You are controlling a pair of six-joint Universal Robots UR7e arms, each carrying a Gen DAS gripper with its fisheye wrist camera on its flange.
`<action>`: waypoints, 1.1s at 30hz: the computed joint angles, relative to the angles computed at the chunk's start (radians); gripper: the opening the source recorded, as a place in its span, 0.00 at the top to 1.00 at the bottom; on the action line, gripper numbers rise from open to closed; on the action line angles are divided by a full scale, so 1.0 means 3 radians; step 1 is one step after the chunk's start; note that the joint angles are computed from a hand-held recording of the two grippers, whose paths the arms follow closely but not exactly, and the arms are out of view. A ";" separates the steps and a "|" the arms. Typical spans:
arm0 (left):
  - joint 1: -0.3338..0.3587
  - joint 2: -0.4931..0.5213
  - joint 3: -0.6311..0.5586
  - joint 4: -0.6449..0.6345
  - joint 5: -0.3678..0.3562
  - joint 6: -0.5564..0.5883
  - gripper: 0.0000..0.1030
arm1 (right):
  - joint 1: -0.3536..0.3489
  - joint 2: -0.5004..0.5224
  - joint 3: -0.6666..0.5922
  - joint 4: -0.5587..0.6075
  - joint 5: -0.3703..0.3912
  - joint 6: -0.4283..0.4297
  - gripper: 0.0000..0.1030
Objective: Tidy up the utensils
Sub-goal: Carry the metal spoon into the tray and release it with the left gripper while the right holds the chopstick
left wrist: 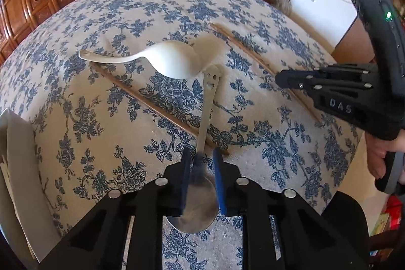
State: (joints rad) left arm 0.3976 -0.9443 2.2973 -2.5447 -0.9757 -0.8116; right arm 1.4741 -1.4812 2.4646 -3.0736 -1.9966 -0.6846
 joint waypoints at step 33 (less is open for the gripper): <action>-0.0673 -0.1198 0.0439 0.1011 0.0321 -0.0967 0.95 | 0.0410 0.0041 0.0137 -0.0067 0.0035 -0.0083 0.94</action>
